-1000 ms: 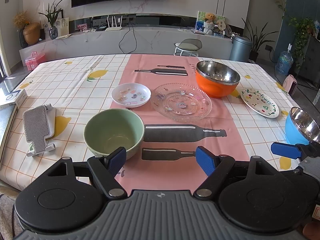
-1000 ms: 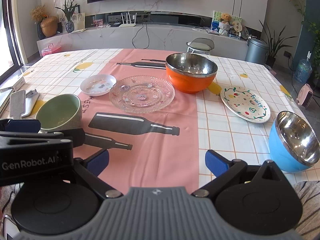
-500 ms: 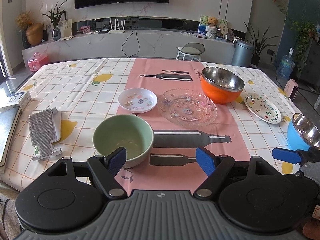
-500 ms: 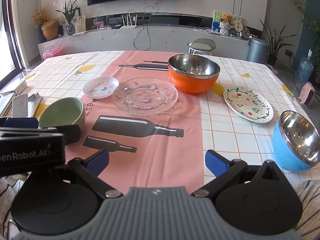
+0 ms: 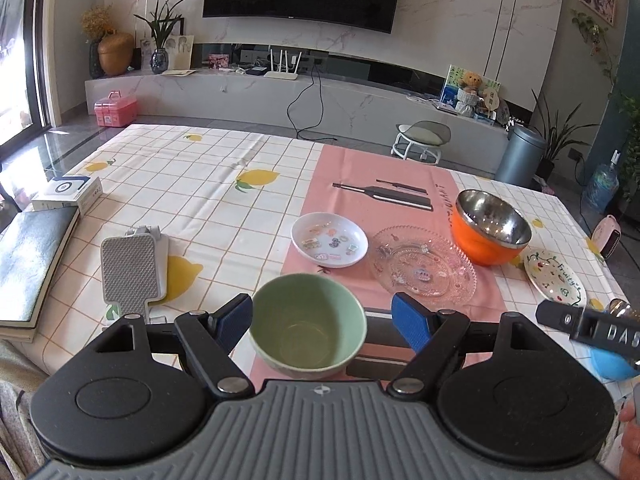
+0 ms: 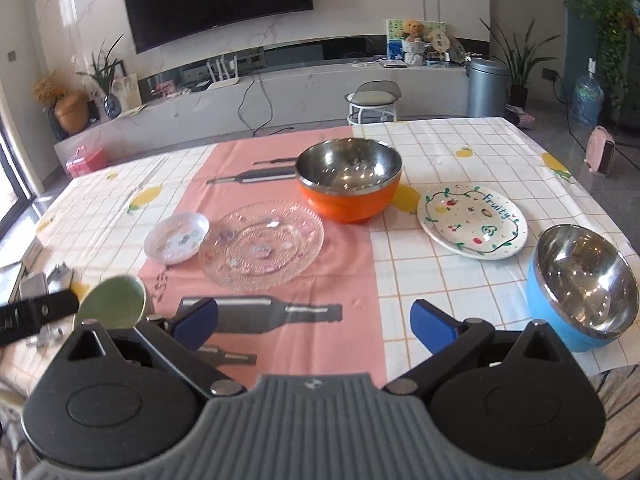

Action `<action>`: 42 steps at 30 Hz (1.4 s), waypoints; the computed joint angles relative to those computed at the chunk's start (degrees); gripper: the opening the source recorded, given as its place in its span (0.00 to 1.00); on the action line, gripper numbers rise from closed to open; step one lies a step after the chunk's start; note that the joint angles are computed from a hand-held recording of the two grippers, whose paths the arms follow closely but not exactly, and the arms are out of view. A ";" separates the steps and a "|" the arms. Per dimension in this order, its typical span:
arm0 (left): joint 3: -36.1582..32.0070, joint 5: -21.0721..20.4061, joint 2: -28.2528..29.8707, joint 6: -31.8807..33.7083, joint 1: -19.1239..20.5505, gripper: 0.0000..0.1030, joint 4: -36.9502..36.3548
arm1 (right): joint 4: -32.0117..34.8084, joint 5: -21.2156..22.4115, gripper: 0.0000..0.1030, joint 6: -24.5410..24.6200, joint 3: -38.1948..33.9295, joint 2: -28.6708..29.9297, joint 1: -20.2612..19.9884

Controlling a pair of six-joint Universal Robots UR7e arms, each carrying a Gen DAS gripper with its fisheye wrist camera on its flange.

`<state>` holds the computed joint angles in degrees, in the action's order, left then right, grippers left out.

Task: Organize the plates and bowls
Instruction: 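Move the right gripper to the rim of the blue steel bowl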

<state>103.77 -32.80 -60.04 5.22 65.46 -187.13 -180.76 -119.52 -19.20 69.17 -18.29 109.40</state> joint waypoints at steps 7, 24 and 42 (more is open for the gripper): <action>-3.11 -2.57 0.53 0.66 -3.13 0.90 3.10 | 2.11 2.09 0.97 1.39 -3.69 -3.09 -0.07; -23.12 -14.55 16.22 3.05 -5.03 0.90 23.07 | -20.54 -9.60 0.97 2.40 9.15 -12.93 -9.75; -42.72 -21.68 31.07 -2.00 -2.79 0.77 46.32 | -2.35 1.69 0.58 23.54 10.80 -16.28 -16.36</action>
<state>61.06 -54.48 -28.97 3.22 62.67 -140.80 -183.11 -117.83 4.34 79.98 -34.57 93.04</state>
